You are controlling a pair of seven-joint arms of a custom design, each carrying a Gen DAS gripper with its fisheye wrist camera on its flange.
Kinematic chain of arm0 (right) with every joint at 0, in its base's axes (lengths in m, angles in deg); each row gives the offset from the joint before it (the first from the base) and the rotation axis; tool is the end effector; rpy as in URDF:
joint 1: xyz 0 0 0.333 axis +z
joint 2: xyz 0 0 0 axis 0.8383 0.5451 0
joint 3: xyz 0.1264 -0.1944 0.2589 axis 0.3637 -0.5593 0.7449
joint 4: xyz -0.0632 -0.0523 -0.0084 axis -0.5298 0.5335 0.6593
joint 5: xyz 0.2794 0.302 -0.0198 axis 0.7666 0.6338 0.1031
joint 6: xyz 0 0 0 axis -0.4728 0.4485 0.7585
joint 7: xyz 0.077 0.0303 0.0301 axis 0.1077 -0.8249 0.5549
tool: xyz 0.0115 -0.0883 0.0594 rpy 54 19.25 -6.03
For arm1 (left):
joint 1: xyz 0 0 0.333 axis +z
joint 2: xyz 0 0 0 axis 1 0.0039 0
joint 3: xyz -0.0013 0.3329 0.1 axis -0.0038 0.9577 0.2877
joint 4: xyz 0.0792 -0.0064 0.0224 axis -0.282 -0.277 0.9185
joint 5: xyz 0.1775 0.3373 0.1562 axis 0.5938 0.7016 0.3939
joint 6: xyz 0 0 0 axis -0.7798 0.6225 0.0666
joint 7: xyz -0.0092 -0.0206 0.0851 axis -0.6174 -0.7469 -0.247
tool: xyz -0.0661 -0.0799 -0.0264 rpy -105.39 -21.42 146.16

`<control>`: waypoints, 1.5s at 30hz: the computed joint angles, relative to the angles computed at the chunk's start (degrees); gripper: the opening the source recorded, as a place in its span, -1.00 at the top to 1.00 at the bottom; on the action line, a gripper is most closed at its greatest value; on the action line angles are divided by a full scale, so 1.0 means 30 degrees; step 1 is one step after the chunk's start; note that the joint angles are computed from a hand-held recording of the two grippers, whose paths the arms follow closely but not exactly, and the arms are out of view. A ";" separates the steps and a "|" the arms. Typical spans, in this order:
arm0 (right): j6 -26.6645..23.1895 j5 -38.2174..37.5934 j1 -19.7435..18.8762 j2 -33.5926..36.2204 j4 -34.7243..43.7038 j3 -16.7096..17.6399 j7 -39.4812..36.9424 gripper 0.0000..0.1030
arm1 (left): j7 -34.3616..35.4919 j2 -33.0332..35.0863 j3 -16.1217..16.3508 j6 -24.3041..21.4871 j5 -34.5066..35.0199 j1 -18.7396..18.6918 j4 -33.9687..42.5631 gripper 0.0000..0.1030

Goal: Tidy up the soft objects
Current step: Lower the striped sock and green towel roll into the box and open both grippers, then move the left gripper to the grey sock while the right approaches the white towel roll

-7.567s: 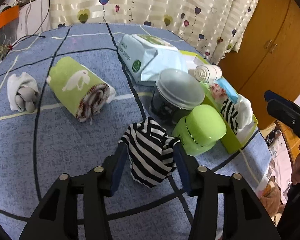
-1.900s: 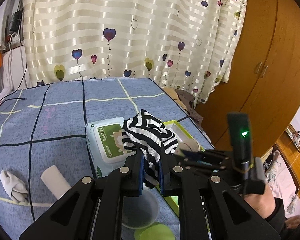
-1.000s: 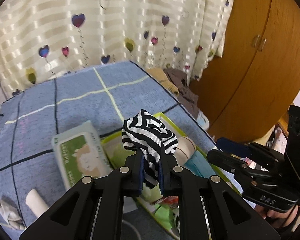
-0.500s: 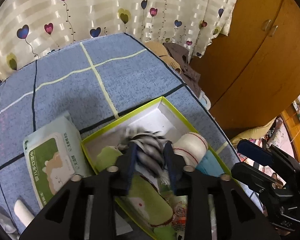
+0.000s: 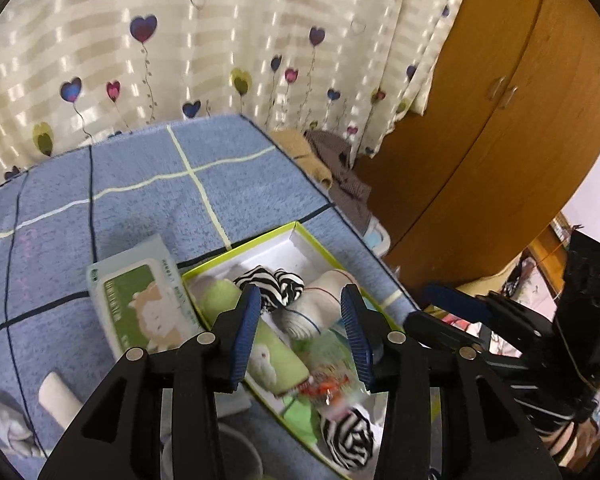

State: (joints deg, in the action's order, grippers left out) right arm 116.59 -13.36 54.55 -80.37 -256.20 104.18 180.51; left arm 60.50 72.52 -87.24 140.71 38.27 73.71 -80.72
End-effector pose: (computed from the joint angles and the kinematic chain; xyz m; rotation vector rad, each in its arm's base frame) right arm 0.3356 0.1402 0.4675 -1.3777 1.7759 -0.6123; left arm 0.5282 -0.2847 0.5103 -1.2518 2.5923 -1.1508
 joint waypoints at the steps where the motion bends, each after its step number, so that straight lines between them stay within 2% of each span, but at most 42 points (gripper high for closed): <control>1: -0.0193 0.0034 0.0008 -0.0248 0.0018 0.0212 0.0110 0.11 | 0.0545 -0.0555 0.0045 0.0141 -0.0722 0.0025 -0.0507 0.16; 8: -0.1436 -0.0454 0.0235 -0.1299 0.0394 0.1245 0.1077 0.03 | 0.2913 -0.2925 0.1029 0.0747 -0.4080 -0.0580 -0.2720 0.16; 13: -0.2300 -0.1150 0.0572 -0.1801 0.0693 0.1818 0.2087 0.02 | 0.3827 -0.4130 0.1777 0.0314 -0.5385 -0.0895 -0.3762 0.16; 17: -0.2819 -0.1845 0.0827 -0.1933 0.1005 0.2125 0.2767 0.02 | 0.4221 -0.5071 0.2113 0.0573 -0.5993 -0.1073 -0.4760 0.16; 23: -0.3395 -0.2788 0.1223 -0.1888 0.1467 0.2502 0.3702 0.01 | 0.4294 -0.6012 0.2588 0.0857 -0.6425 -0.1220 -0.5857 0.16; 31: -0.3373 -0.3764 0.1744 -0.0888 0.2165 0.2720 0.4342 0.00 | 0.4316 -0.6855 0.3080 0.1663 -0.6549 -0.1372 -0.7043 0.16; 45: -0.3165 -0.4864 0.1847 0.0999 0.3436 0.3186 0.4752 0.00 | 0.3927 -0.7000 0.3725 0.2202 -0.6435 -0.1097 -0.7776 0.16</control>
